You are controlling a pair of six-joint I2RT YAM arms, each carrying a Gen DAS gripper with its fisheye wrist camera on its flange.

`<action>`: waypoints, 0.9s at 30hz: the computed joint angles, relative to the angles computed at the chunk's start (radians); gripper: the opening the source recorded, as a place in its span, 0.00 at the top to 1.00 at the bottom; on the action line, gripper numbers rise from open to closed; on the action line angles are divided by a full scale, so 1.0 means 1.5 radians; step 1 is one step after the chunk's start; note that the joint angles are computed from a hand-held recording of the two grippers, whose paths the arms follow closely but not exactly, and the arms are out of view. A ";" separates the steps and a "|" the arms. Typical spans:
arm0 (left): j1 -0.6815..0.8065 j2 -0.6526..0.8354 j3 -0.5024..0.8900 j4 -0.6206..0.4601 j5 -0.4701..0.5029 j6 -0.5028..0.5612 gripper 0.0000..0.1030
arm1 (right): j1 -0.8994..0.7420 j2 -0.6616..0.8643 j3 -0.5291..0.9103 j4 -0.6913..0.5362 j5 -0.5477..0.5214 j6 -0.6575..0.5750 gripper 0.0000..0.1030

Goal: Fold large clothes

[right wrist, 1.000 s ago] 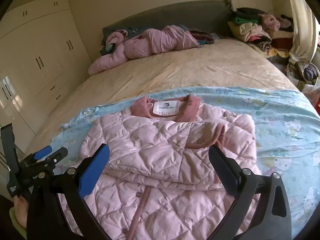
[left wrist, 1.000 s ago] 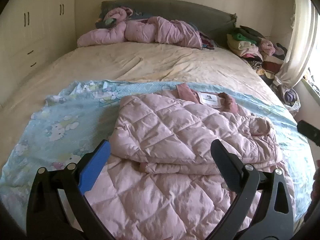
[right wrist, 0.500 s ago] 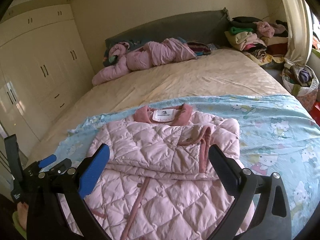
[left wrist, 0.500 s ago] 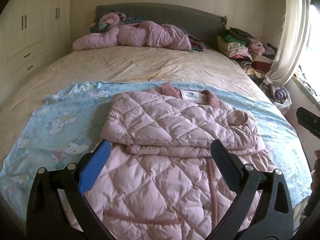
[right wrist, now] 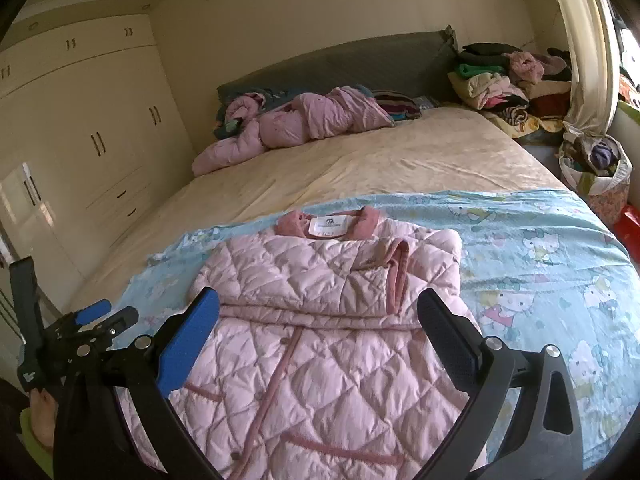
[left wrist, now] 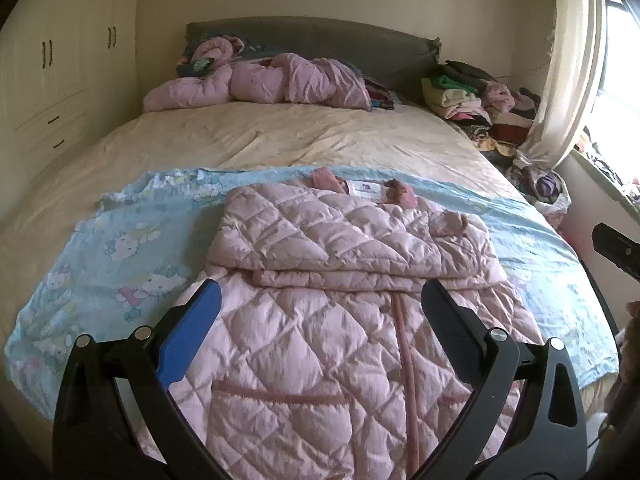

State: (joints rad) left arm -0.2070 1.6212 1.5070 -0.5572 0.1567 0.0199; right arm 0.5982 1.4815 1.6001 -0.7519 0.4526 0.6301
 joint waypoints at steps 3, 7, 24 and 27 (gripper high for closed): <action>0.000 -0.026 -0.033 0.007 -0.008 0.010 0.09 | 0.027 -0.017 -0.019 -0.005 0.021 0.012 0.04; 0.011 -0.052 -0.070 0.010 0.002 0.017 0.09 | 0.060 -0.038 -0.048 -0.004 0.040 0.036 0.04; 0.044 -0.129 -0.172 0.021 0.012 0.044 0.09 | 0.158 -0.082 -0.149 -0.016 0.106 0.134 0.04; 0.054 -0.138 -0.191 0.023 0.012 0.055 0.09 | 0.169 -0.090 -0.169 -0.024 0.116 0.156 0.04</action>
